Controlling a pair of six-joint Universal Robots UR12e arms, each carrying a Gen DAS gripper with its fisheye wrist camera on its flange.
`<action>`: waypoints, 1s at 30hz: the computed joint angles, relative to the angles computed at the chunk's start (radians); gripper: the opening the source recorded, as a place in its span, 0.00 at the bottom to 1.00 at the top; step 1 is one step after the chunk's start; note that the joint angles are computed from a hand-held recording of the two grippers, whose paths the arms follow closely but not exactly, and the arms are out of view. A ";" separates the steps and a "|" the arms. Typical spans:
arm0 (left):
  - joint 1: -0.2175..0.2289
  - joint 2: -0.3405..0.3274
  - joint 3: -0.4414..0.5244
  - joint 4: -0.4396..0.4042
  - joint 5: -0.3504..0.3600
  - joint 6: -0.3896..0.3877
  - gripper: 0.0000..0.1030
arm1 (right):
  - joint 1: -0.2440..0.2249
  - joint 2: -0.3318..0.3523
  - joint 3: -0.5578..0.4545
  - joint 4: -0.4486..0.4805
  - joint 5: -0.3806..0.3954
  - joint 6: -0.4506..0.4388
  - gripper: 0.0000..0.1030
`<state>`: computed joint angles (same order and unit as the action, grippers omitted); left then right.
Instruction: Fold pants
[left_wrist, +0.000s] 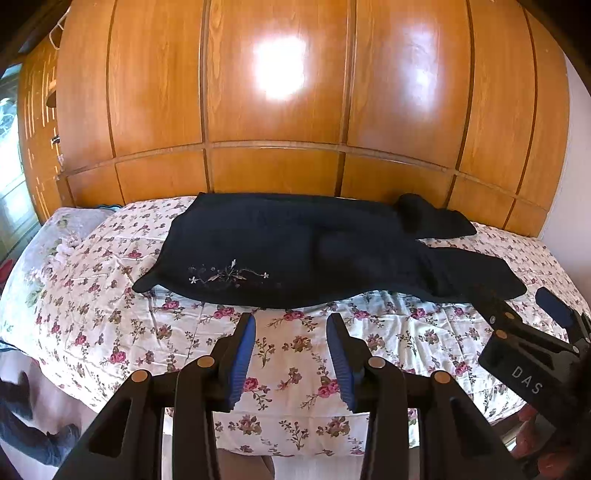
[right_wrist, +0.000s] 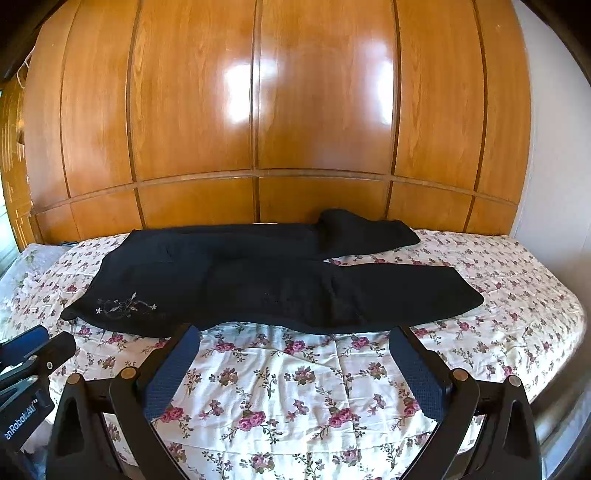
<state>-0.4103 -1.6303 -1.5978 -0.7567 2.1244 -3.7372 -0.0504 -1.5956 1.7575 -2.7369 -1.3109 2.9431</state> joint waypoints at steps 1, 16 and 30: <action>0.000 0.000 0.000 -0.002 0.001 -0.001 0.39 | 0.001 0.000 -0.001 0.002 -0.002 -0.001 1.00; 0.009 0.002 -0.003 -0.014 -0.017 -0.013 0.39 | 0.003 0.002 -0.001 0.011 0.003 -0.009 1.00; 0.017 0.002 -0.003 -0.041 -0.026 -0.035 0.39 | 0.004 0.003 -0.002 0.020 0.001 -0.011 1.00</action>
